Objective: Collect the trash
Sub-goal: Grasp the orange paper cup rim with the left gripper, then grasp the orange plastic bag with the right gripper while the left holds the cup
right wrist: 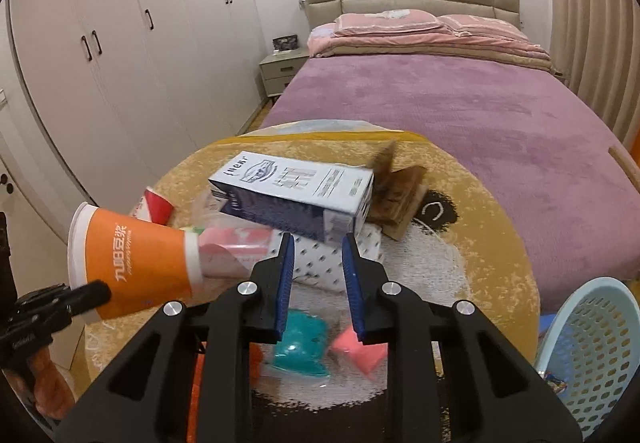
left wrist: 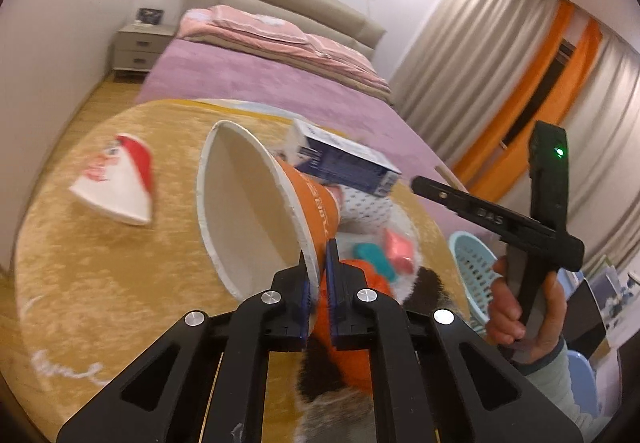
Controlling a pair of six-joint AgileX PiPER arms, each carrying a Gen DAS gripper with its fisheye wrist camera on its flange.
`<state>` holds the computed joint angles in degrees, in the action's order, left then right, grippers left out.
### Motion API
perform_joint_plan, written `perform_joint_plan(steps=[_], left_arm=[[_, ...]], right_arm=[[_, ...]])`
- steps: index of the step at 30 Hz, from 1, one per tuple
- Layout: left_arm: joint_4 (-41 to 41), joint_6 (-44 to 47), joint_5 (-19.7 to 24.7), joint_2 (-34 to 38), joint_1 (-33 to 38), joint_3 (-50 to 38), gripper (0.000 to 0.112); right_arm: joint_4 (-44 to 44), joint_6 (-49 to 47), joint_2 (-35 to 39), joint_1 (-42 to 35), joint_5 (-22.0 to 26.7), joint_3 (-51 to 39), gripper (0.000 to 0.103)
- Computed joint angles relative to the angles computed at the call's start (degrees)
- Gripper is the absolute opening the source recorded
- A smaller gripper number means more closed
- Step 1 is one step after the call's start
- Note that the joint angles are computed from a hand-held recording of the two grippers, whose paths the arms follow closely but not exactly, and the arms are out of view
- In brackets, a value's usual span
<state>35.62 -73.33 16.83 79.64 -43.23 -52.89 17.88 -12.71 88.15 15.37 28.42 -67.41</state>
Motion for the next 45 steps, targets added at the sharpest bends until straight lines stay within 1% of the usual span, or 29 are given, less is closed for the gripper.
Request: perform_joint_plan(steps=[2,6,8,9,10,11,12,14,17,19,20,21,22,24,26,29,31,32,33,35,37,40,41,44,45], left_arm=[[2.86,-2.82,1.27,-1.58,-0.16,1.27,0.005],[0.41,-0.71,1.02,-3.68,1.08,3.81,0.005],[-1.04,0.54,1.75,-4.04,1.59,4.47,0.005],[-1.35,0.58,2.24,-4.08,1.56,5.0,0.005],[-1.72,0.5,2.42,-4.38,1.61,5.95,0.005],[-2.37,0.68,1.93,-5.12,1.83,7.51,0.005],[-2.61,0.43,1.29,-5.78,1.81,8.94,0.006],[-3.07,0.42,1.09,-6.27,1.72,10.41,0.007],[0.99,-4.6,2.01,-7.09,-0.27,12.5,0.008],[4.46,-8.12,1.75,-7.86,-1.16,13.79,0.01],[5.9,-9.69,2.12,-8.06,-1.95,14.03,0.016],[6.06,-9.79,2.13,-8.39,-2.31,14.32,0.025],[7.93,-11.99,2.43,-8.92,-3.36,15.0,0.029],[8.58,-12.74,3.43,-9.82,-4.71,15.91,0.048],[9.28,-13.87,4.45,-10.82,-6.18,16.95,0.056],[9.42,-14.31,5.09,-14.96,-7.65,19.82,0.061],[9.58,-13.62,5.85,-18.19,-8.07,21.05,0.069],[12.14,-16.04,7.06,-20.23,-8.7,21.66,0.075],[14.18,-18.13,7.59,-20.82,-8.91,21.79,0.079],[16.17,-20.18,8.08,-21.05,-7.98,21.43,0.081],[14.95,-19.18,7.09,-18.82,-5.29,20.47,0.082],[11.55,-16.17,0.75,-14.04,0.34,19.88,0.082],[11.46,-16.49,-1.29,-11.75,1.91,19.57,0.082],[11.33,-17.09,-2.92,-6.74,3.66,18.26,0.082],[11.87,-17.88,-3.67,-6.61,4.08,18.55,0.084]], right_arm=[[0.57,-0.49,0.04,0.52,0.02,0.3,0.023],[2.17,-1.09,1.08,1.11,-0.17,0.55,0.03],[2.65,-1.02,1.6,1.55,-0.33,0.7,0.038],[2.92,-0.96,1.55,1.82,-0.42,1.11,0.046],[3.38,-1.14,1.32,1.97,-0.39,1.58,0.05],[4.43,-1.75,0.94,2.08,-0.25,2.26,0.051],[7.44,-4.04,0.09,2.04,-0.14,3.8,0.052],[10.2,-5.85,-1.14,2.83,-0.28,6.13,0.057],[9.23,-3.49,-3.06,5.72,-2.51,10.62,0.059],[9.65,-2.56,-3.72,7.23,-3.76,12.9,0.061],[9.41,-1.62,-4.03,7.92,-4.37,13.99,0.062],[8.29,0.18,-4.19,8.92,-5.1,14.91,0.062],[7.03,1.83,-4.47,9.81,-5.7,15.79,0.063],[3.68,5.72,-5.22,11.31,-6.67,17.18,0.064],[3.16,6.38,-5.79,11.53,-6.87,17.87,0.066],[3.46,6.71,-6.28,11.46,-7.03,18.53,0.068],[4.1,6.49,-6.31,11.38,-6.96,18.7,0.068],[4.58,6.15,-6.2,11.35,-6.8,18.6,0.068],[4.31,6.6,-6.14,11.69,-6.9,18.68,0.068],[1.84,9.54,-6.0,12.72,-7.17,18.51,0.068],[-0.21,12.03,-5.83,13.53,-7.48,18.49,0.068],[-3.01,15.52,-5.53,14.55,-7.89,18.63,0.069],[-4.18,16.81,-5.58,14.87,-7.99,18.76,0.069],[-6.27,18.86,-5.7,15.14,-7.91,18.81,0.069],[-6.26,18.86,-5.79,15.04,-7.88,18.9,0.069]])
